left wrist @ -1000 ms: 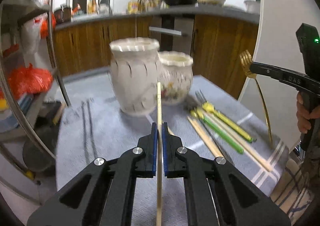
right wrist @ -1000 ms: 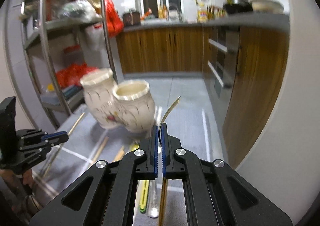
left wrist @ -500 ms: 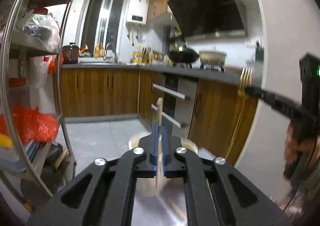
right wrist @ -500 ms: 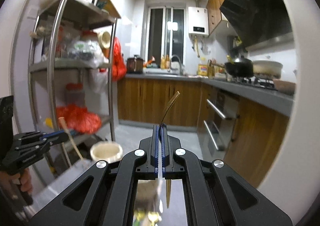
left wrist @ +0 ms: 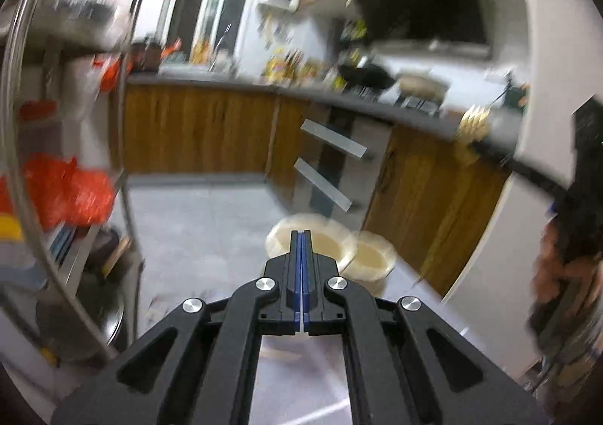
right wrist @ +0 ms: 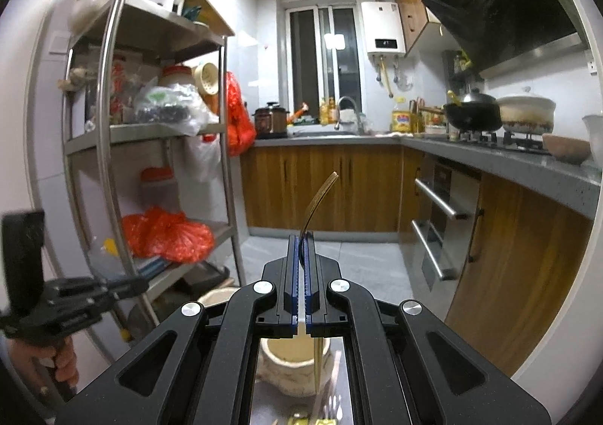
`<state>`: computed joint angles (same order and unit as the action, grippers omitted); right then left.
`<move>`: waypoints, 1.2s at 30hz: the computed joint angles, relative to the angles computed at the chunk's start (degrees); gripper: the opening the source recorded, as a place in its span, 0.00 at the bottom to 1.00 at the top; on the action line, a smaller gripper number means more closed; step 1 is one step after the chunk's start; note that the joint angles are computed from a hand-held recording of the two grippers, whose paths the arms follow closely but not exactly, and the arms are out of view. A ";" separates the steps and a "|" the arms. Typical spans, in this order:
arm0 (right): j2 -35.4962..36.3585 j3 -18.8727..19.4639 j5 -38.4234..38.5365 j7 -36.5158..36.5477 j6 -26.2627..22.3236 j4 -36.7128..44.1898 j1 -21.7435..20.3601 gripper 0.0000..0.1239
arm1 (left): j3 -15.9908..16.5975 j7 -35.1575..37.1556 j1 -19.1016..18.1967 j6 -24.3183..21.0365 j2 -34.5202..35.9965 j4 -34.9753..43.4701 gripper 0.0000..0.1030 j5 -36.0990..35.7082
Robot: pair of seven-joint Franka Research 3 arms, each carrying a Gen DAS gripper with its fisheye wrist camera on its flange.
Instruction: Organize utensils
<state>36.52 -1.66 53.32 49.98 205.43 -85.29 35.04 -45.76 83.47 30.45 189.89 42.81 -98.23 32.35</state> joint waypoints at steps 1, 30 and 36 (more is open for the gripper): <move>-0.01 -0.23 0.65 -0.18 -0.37 -0.02 0.18 0.03 | 2.39 -0.47 -1.81 -3.77 -0.15 1.31 0.01 -1.02; -2.11 2.74 -4.76 7.50 2.08 -6.56 -2.85 0.03 | 40.18 -9.55 -35.30 -32.55 9.00 27.72 0.15 -13.95; -1.97 2.53 -4.47 7.40 2.08 -6.32 -2.57 0.03 | 33.68 1.69 -29.38 -32.57 6.16 22.92 0.00 -19.57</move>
<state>34.55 0.87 48.85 57.38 207.51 -91.61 32.47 -12.08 85.16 1.07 157.32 48.97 -75.31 12.79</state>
